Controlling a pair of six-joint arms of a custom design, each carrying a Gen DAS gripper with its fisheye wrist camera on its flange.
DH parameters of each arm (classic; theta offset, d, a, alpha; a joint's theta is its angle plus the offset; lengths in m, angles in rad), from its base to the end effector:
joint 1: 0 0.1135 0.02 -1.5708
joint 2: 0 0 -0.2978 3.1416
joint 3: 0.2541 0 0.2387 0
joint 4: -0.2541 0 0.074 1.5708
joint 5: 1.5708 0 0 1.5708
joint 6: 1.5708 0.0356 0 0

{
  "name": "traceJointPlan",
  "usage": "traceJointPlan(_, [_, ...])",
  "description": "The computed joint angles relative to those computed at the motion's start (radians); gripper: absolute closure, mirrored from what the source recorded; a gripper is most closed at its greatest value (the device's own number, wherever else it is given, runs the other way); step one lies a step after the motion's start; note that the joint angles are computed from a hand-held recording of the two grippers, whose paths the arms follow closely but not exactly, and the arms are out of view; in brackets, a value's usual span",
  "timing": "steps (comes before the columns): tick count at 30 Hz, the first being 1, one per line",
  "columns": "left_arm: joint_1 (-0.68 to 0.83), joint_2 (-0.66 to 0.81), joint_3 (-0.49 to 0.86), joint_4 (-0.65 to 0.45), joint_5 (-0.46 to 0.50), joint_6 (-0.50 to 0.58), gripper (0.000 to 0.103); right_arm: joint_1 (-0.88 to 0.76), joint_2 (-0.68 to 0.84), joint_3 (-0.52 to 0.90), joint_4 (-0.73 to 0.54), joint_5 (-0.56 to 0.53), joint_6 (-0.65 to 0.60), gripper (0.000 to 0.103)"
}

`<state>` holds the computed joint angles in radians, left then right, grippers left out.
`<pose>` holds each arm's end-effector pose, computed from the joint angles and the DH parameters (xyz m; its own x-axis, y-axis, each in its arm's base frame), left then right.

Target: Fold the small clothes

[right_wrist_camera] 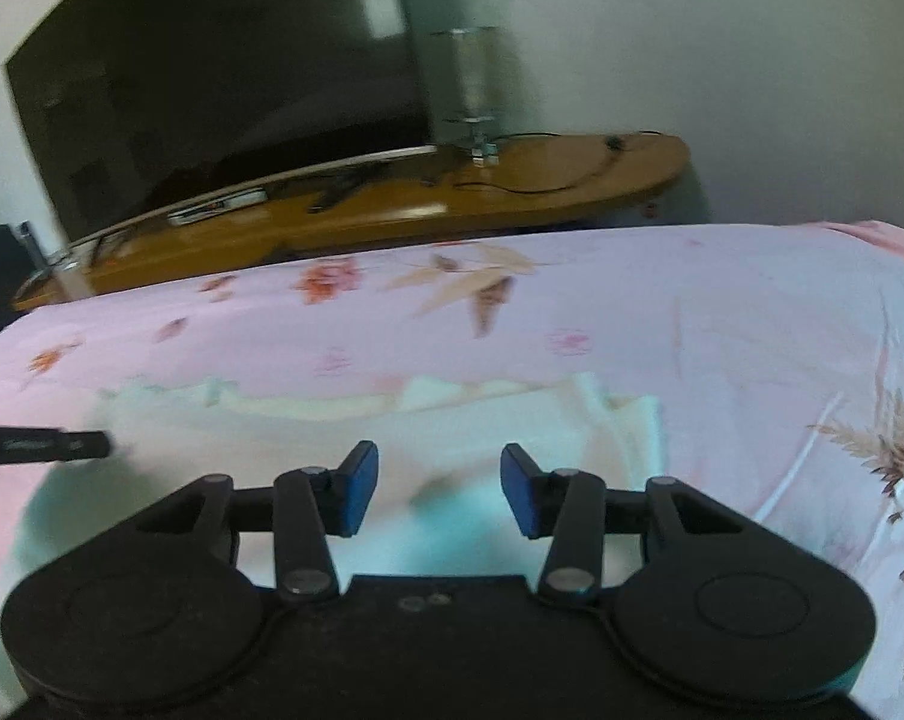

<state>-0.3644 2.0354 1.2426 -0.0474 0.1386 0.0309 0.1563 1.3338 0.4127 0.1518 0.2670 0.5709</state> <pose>0.4012 -0.1583 0.1759 -0.6820 0.2929 -0.6702 0.4604 0.8839 -0.0822 0.2143 0.0243 0.1799 -0.5581 0.4397 -0.7037 0.4025 0.8850 0.2338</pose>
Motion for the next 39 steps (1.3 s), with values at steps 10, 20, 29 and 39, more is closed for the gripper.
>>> traceJointPlan(10, [0.0,-0.086,-0.221,0.132,-0.022,0.1,0.095,0.202,0.063,0.01,-0.081,0.105,0.109,0.057])
traceJointPlan(20, [0.203,-0.326,-0.371,-0.092,0.245,0.056,0.095,0.299,-0.086,0.0,-0.18,0.162,0.238,0.055])
traceJointPlan(29, [0.494,-0.367,-0.525,-0.198,0.539,-0.04,0.03,0.466,-0.065,0.036,-0.209,0.209,0.362,0.054])
traceJointPlan(39, [0.556,-0.213,-0.718,0.281,0.76,-0.26,0.0,0.539,-0.034,0.065,-0.207,0.234,0.407,0.054])
